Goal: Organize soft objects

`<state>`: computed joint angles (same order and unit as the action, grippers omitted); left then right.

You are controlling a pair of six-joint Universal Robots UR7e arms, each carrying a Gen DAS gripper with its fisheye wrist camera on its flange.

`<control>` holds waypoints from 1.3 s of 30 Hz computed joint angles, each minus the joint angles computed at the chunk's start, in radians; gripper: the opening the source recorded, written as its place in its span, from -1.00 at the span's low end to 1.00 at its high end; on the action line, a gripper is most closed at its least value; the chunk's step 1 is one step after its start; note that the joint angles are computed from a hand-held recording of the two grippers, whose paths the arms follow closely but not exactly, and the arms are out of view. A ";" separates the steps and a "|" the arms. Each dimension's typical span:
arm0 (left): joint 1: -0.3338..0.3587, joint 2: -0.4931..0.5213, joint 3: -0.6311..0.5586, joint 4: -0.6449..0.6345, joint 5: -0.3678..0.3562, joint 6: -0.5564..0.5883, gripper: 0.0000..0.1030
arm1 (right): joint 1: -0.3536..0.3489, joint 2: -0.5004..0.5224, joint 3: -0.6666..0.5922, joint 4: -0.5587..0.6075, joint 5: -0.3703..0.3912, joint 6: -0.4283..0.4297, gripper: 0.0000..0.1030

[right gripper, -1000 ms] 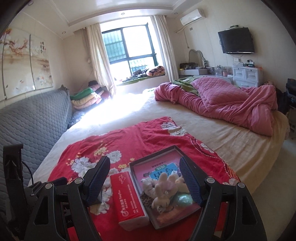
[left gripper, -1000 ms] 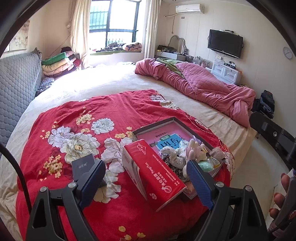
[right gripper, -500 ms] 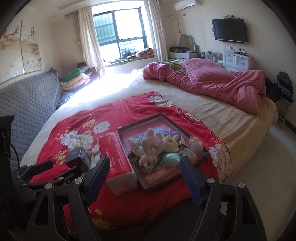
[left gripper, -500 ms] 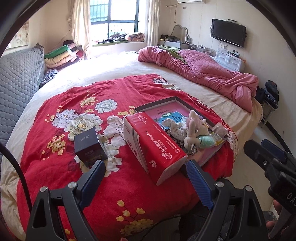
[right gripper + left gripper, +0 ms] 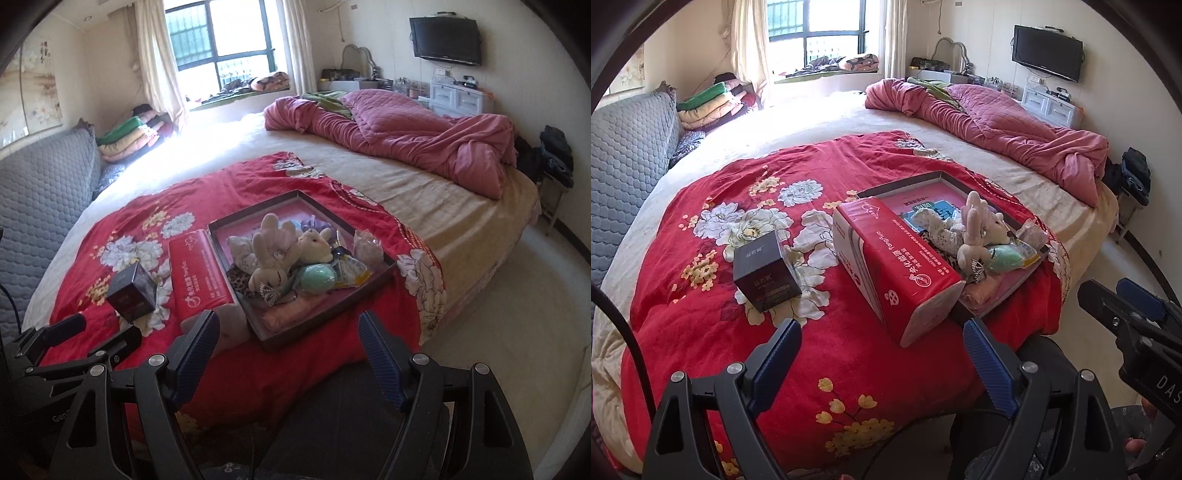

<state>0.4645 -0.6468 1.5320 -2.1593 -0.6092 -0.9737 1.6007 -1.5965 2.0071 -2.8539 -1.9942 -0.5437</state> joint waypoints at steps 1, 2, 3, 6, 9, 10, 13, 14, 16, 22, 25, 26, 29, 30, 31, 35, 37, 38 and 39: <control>-0.001 0.000 0.001 0.001 0.002 -0.002 0.73 | 0.001 -0.001 0.001 0.004 0.002 -0.001 0.53; -0.001 -0.001 0.003 -0.004 0.003 -0.001 0.73 | 0.002 0.000 0.003 0.000 0.002 -0.005 0.53; -0.001 -0.002 0.002 -0.001 0.004 -0.005 0.73 | 0.003 0.000 0.004 -0.001 0.004 -0.006 0.53; 0.000 -0.002 0.001 0.006 0.003 -0.012 0.73 | 0.003 -0.001 0.007 0.003 0.008 -0.008 0.53; 0.000 -0.003 0.000 0.011 -0.002 -0.015 0.73 | 0.002 0.002 0.008 0.012 0.005 -0.008 0.53; 0.001 -0.003 0.001 0.008 -0.004 -0.014 0.73 | 0.001 0.004 0.007 0.013 0.004 -0.006 0.53; 0.002 -0.002 0.002 0.005 -0.004 -0.013 0.73 | -0.004 0.006 0.006 0.014 0.007 -0.002 0.53; 0.002 -0.002 0.002 0.002 -0.005 -0.009 0.73 | -0.004 0.008 0.005 0.013 0.004 -0.003 0.53; 0.003 0.000 0.001 0.007 -0.003 -0.011 0.73 | -0.005 0.010 0.004 0.016 0.006 -0.004 0.53; 0.005 0.001 0.000 0.013 -0.007 -0.016 0.73 | -0.012 0.009 0.003 0.023 0.010 -0.004 0.53; 0.006 0.001 0.000 0.017 -0.007 -0.022 0.73 | -0.015 0.011 0.001 0.028 0.009 -0.005 0.53; 0.007 0.001 0.001 0.018 -0.006 -0.023 0.73 | -0.015 0.013 0.000 0.030 0.010 -0.004 0.53; 0.007 -0.001 0.005 0.021 -0.005 -0.032 0.73 | -0.017 0.013 -0.002 0.034 0.016 0.002 0.53; 0.008 -0.002 0.004 0.027 -0.006 -0.037 0.73 | -0.016 0.014 -0.003 0.037 0.013 0.005 0.53; 0.008 -0.002 0.004 0.031 -0.006 -0.041 0.73 | -0.016 0.015 -0.003 0.038 0.010 0.006 0.53; 0.009 0.000 0.003 0.028 -0.009 -0.036 0.73 | -0.015 0.017 -0.004 0.047 0.005 0.010 0.53; 0.008 0.001 0.002 0.031 -0.008 -0.039 0.73 | -0.016 0.016 -0.005 0.046 0.009 0.011 0.53; 0.008 0.002 0.001 0.031 -0.008 -0.040 0.73 | -0.015 0.017 -0.005 0.043 0.007 0.010 0.53; 0.008 0.002 0.001 0.030 -0.009 -0.040 0.73 | -0.015 0.018 -0.005 0.043 0.008 0.008 0.53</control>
<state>0.4728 -0.6450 1.5333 -2.1298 -0.6180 -1.0135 1.5855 -1.5790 2.0019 -2.8113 -1.9861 -0.5359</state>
